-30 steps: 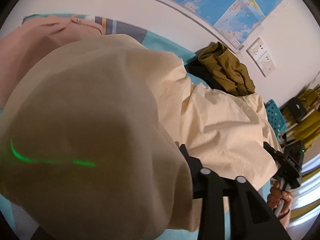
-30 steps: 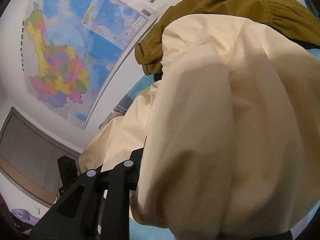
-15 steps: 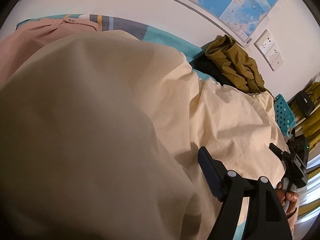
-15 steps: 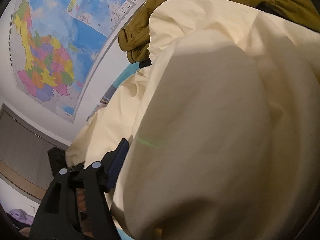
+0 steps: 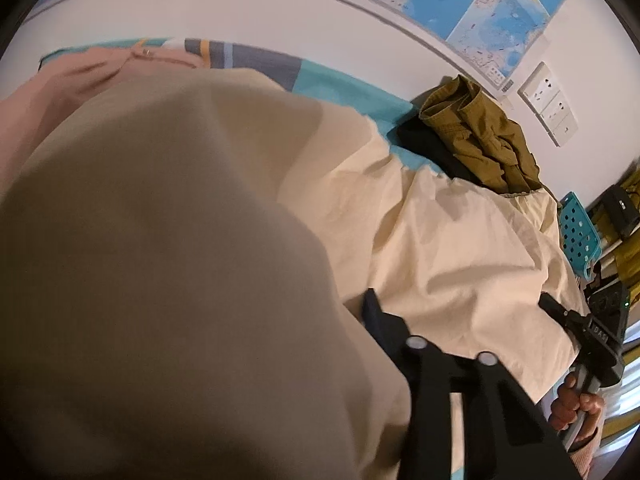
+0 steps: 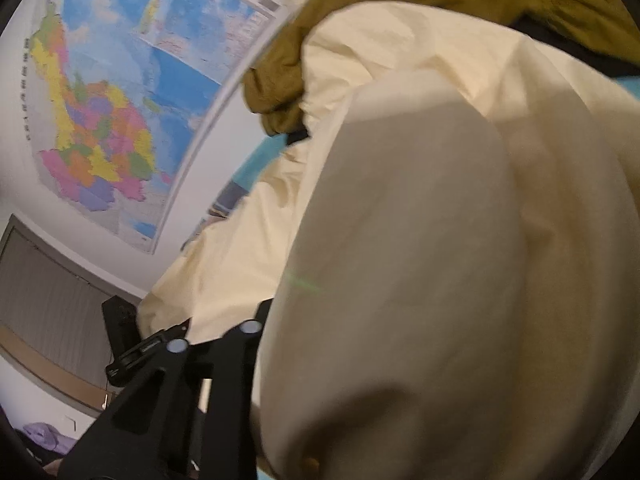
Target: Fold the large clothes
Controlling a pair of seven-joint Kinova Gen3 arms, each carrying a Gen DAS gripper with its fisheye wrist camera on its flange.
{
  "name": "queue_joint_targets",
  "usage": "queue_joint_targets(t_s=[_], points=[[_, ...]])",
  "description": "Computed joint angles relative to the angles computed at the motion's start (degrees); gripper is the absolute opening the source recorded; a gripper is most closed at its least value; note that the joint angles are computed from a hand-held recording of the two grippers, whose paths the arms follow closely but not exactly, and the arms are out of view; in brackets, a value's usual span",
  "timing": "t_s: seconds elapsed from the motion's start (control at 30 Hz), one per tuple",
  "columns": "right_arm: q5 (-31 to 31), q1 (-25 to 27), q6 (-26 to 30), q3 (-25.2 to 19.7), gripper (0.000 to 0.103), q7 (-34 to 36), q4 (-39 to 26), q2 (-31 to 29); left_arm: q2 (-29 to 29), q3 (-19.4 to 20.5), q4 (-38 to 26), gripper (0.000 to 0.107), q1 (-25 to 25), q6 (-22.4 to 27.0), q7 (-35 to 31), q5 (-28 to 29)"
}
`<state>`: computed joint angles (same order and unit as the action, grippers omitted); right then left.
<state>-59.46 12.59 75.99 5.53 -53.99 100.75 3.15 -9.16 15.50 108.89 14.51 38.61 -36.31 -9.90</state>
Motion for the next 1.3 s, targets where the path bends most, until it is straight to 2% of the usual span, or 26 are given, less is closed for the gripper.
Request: queue_joint_targets(t_s=[0.07,0.17,0.27,0.57,0.8,0.97,1.07,1.17,1.23,1.3], points=[[-0.45,-0.11,0.53,-0.07,0.018,-0.09,-1.2,-0.63,-0.22,-0.79,-1.26,0.03,0.27,1.29,-1.62,1.01],[-1.88,-0.74,1.08,-0.08,0.016,-0.25,-3.18,-2.01,-1.43,-3.58,-3.25,0.028,0.45,2.52,-7.01,4.86],[-3.12,-1.91,1.44,-0.13,0.015,-0.64,-6.02,-2.81,-2.39,-4.55,-5.74,0.028,-0.47,4.08,-11.04,6.55],[-7.25,-6.89,-0.32,-2.39,0.015,-1.24,-16.65,-1.92,-6.56,-3.74,-13.56,0.024,-4.52,9.67,-16.96,4.77],[-8.54,-12.63,-5.39,-8.34,0.015,-3.06,-27.5,3.68,-9.73,-6.44,-18.83,0.023,-11.31,13.08,-21.03,2.16],[-4.63,-19.25,-11.21,-14.97,0.014,-6.01,-38.1,10.99,-11.87,-9.63,-21.29,0.023,-17.22,14.42,-24.16,-0.3],[0.05,-24.92,-16.31,-18.29,0.014,-8.72,-43.92,15.64,-10.31,-11.74,-23.2,0.023,-21.65,14.03,-26.08,-2.96],[4.05,-29.58,-20.73,-20.86,0.014,-9.93,-47.23,18.86,-9.13,-11.74,-22.78,0.023,-26.08,13.09,-25.57,-6.7],[7.71,-33.14,-23.66,-22.0,0.014,-10.58,-48.87,20.55,-8.18,-14.66,-22.57,0.022,-27.08,12.32,-26.52,-5.87],[11.38,-36.44,-25.95,-23.4,0.014,-9.53,-49.27,21.97,-8.0,-18.36,-20.69,0.022,-27.95,9.57,-28.29,-4.29]])
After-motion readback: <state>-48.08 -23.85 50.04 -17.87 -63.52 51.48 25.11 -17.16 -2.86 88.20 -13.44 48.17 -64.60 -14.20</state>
